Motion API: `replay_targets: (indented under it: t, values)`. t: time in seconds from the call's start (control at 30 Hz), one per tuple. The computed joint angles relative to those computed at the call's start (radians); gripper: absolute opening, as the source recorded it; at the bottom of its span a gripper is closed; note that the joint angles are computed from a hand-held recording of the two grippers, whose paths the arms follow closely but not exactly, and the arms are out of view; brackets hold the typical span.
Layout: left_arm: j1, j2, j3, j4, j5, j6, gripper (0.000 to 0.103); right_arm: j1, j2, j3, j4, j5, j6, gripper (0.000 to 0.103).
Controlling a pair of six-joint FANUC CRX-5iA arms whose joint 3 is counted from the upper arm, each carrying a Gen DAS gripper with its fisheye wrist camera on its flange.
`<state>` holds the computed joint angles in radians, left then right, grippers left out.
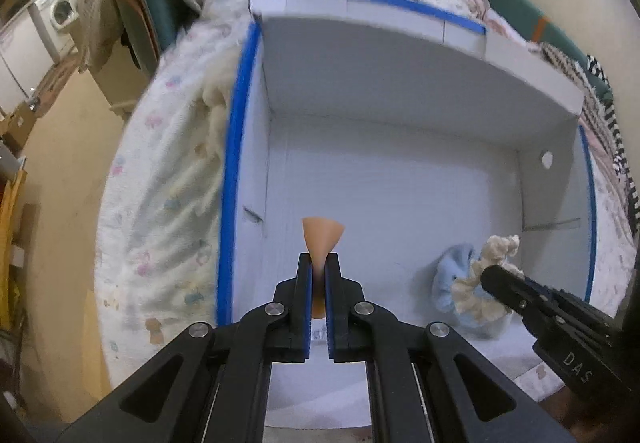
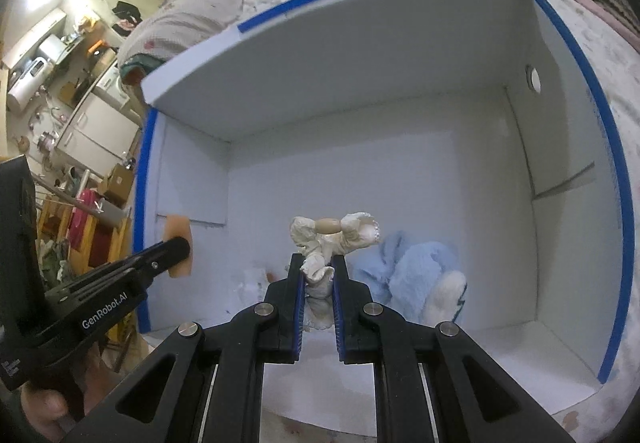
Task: Organize soft objects
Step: 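Carry both items into the box and open both tools to drop them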
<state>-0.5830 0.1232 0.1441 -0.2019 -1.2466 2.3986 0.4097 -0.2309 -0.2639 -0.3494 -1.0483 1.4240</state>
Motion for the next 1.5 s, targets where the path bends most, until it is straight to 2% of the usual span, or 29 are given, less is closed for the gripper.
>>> replay_targets:
  t: [0.1, 0.57, 0.83, 0.9, 0.93, 0.97, 1.03, 1.1, 1.2, 1.5]
  values:
    - [0.013, 0.013, -0.013, 0.039, 0.002, -0.022, 0.005, -0.016, 0.011, 0.000, -0.018, -0.023, 0.002, 0.014]
    - [-0.014, 0.022, 0.006, -0.030, -0.004, -0.017, 0.007, -0.017, 0.033, 0.013, -0.027, -0.060, -0.023, 0.014]
    - [-0.019, 0.024, 0.015, -0.039, -0.015, -0.017, 0.019, -0.024, 0.037, 0.014, -0.019, -0.058, -0.048, 0.022]
    - [-0.017, 0.026, 0.016, -0.032, -0.019, -0.023, 0.019, -0.031, 0.039, 0.016, -0.024, -0.057, -0.050, 0.028]
    - [-0.014, 0.024, 0.013, -0.024, -0.018, -0.025, 0.020, -0.030, 0.037, 0.014, -0.020, -0.054, -0.056, 0.039]
    - [-0.013, 0.023, 0.012, -0.020, -0.018, -0.024, 0.020, -0.031, 0.034, 0.012, -0.019, -0.050, -0.058, 0.059]
    - [-0.013, 0.021, 0.013, -0.020, -0.020, -0.021, 0.025, -0.028, 0.022, 0.004, -0.012, -0.030, -0.070, 0.077]
    - [-0.016, 0.018, 0.017, -0.025, -0.022, -0.018, 0.049, -0.013, 0.012, -0.007, 0.023, -0.007, -0.102, 0.078]
    - [-0.020, 0.005, 0.010, -0.018, 0.005, -0.034, 0.061, -0.027, 0.018, 0.001, 0.002, -0.010, -0.094, 0.079]
    - [-0.045, 0.007, 0.033, -0.046, -0.017, -0.032, 0.064, -0.025, 0.018, -0.001, 0.004, -0.016, -0.095, 0.079]
